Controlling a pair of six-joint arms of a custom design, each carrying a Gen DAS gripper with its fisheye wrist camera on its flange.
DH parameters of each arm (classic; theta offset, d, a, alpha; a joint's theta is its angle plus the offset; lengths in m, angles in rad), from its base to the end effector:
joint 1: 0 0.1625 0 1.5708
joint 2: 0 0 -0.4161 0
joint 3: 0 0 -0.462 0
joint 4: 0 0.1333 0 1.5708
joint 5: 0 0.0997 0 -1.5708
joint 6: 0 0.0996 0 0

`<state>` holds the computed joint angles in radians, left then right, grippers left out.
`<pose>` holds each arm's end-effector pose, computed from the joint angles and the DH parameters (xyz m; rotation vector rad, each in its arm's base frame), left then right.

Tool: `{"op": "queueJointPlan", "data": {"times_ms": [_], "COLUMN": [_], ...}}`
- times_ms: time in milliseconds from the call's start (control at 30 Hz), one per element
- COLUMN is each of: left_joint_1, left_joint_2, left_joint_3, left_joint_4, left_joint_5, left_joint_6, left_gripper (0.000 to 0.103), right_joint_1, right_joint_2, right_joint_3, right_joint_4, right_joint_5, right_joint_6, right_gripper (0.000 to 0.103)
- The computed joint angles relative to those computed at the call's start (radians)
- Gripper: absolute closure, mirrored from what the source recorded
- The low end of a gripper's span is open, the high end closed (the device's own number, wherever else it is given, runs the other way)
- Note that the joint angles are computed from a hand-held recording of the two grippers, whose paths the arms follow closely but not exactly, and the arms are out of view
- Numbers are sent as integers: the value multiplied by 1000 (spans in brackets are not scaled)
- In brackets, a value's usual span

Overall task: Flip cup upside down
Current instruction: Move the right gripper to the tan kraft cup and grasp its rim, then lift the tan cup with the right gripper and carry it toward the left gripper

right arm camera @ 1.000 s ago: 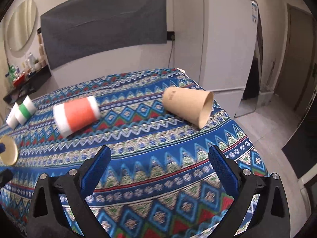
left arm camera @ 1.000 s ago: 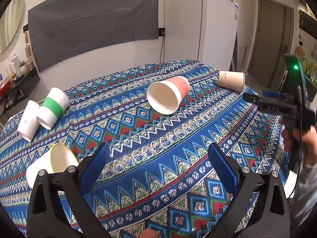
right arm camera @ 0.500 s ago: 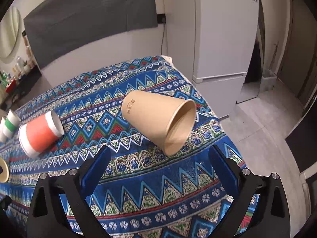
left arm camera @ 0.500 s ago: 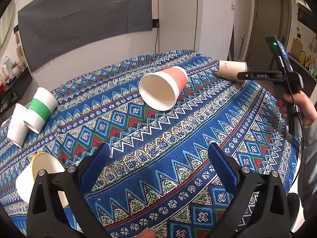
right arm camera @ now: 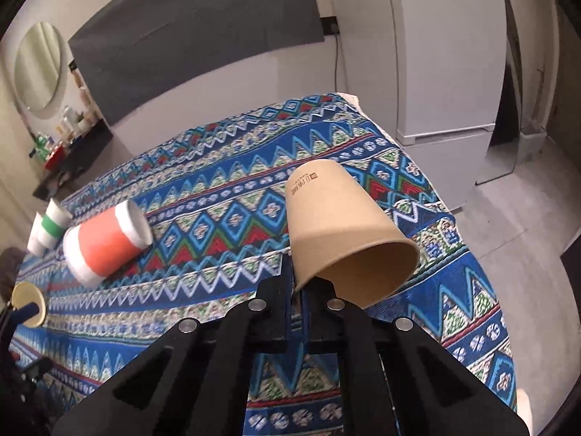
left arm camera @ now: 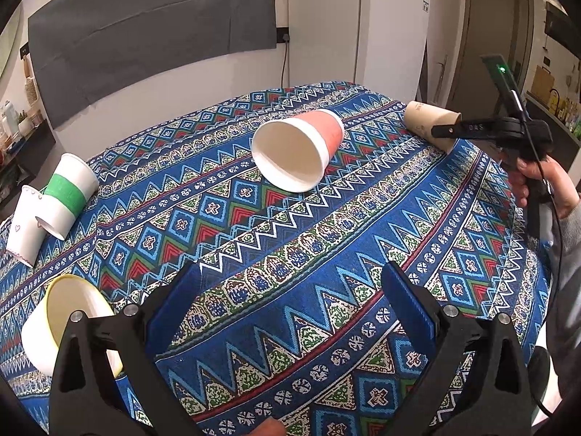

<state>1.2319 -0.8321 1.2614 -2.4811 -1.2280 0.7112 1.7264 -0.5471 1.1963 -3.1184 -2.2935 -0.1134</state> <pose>-0.1193 -0.8402 0.2408 1.2385 2.3638 -0.5572 0.1974 -0.8233 0.1311 -0.1034 -2.2601 1.0905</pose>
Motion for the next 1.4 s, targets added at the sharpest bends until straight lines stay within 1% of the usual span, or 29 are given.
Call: {"op": "queueJointPlan", "data": {"times_ms": [167, 267, 333, 467, 600, 667, 800, 1033, 1167, 1200, 1300, 1367, 1400], "left_joint_1": [2, -2, -2, -1, 2, 8, 13, 40, 48, 50, 53, 54, 53], "left_joint_2": [-16, -35, -51, -90, -145, -176, -235, -321, -350, -355, -374, -384, -389], "left_joint_3": [5, 32, 43, 70, 117, 141, 201, 256, 282, 286, 304, 315, 320], "left_joint_4": [2, -35, -32, -17, -39, -44, -102, -90, -99, -100, -98, -98, -95], "left_joint_5": [-29, -27, -37, -63, -79, -93, -78, -93, -92, -91, -96, -97, -96], "left_joint_6": [-25, -22, -33, -51, -53, -53, -28, -36, -24, -22, -15, -13, -15], "left_gripper": [6, 6, 6, 6, 6, 6, 6, 6, 6, 6, 6, 6, 6], "right_joint_1": [33, 56, 78, 122, 159, 176, 206, 250, 265, 269, 276, 280, 282], "right_joint_2": [-5, -12, -2, 24, 64, 77, 109, 175, 209, 220, 231, 231, 229], "right_joint_3": [45, 89, 98, 98, 72, 68, 58, 30, 19, 14, 27, 39, 46], "right_joint_4": [-26, -72, -99, -110, -92, -87, -68, -68, -78, -80, -84, -90, -87], "right_joint_5": [-8, 10, 11, 25, 7, 11, 17, 28, 44, 40, 63, 56, 48], "right_joint_6": [-16, -7, -20, -51, -69, -68, -63, -64, -44, -41, -8, -4, 6], "right_gripper": [99, 99, 99, 99, 99, 99, 99, 99, 99, 98, 95, 95, 92]}}
